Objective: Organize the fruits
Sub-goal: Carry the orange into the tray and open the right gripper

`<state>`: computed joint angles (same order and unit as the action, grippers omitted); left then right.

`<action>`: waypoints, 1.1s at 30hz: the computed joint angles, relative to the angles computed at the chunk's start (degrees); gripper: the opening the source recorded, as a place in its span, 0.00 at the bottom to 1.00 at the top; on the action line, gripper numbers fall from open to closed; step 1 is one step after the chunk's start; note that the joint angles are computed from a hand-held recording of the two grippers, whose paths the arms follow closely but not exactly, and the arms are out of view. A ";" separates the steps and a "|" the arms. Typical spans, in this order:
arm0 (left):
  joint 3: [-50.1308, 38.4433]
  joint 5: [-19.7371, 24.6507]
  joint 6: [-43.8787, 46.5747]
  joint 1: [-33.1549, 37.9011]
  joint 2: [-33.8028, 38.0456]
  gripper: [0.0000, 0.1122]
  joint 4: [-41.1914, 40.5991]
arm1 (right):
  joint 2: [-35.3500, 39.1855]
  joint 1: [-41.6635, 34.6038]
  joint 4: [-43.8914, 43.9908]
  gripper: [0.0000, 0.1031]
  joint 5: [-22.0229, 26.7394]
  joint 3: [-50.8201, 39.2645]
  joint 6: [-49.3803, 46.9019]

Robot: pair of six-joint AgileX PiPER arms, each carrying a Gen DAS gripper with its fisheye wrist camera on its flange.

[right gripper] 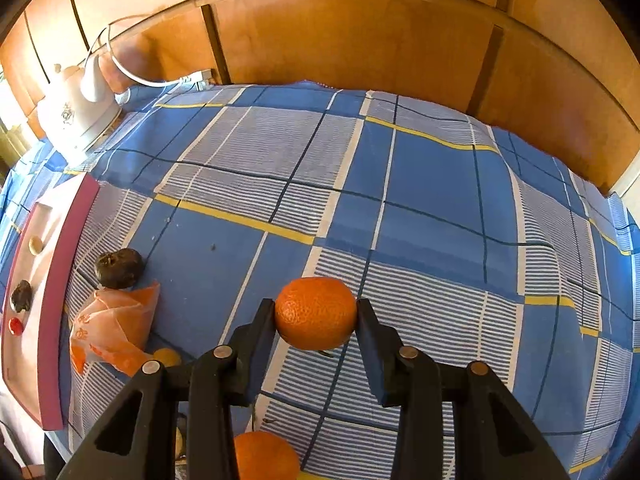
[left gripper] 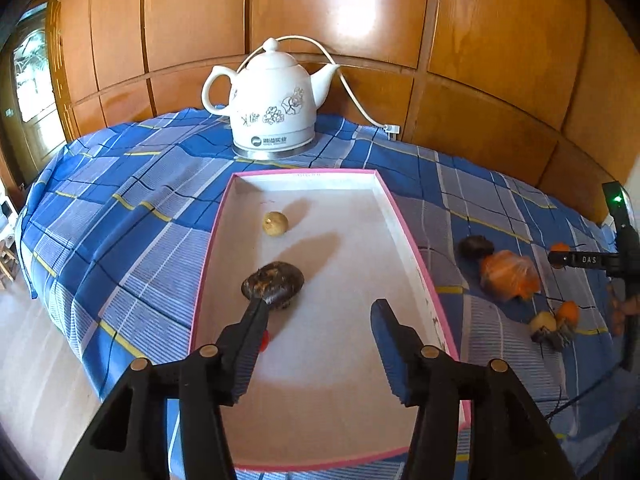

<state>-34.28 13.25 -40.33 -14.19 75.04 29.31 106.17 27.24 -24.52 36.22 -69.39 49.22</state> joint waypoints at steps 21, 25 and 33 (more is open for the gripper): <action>4.43 -4.14 20.70 10.43 -0.72 0.53 -18.95 | -3.50 7.27 2.25 0.39 -1.84 -5.15 -5.21; 5.11 -5.10 33.83 12.92 -1.01 0.53 -31.18 | 3.16 12.41 11.64 0.39 -0.72 -15.09 -15.98; 5.97 -5.59 47.95 14.88 -0.77 0.53 -45.03 | 24.73 19.81 18.05 0.39 11.60 -46.88 -21.89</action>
<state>-28.31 7.66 7.62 0.69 74.27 -15.72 130.90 47.05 -6.47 47.81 -116.27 27.33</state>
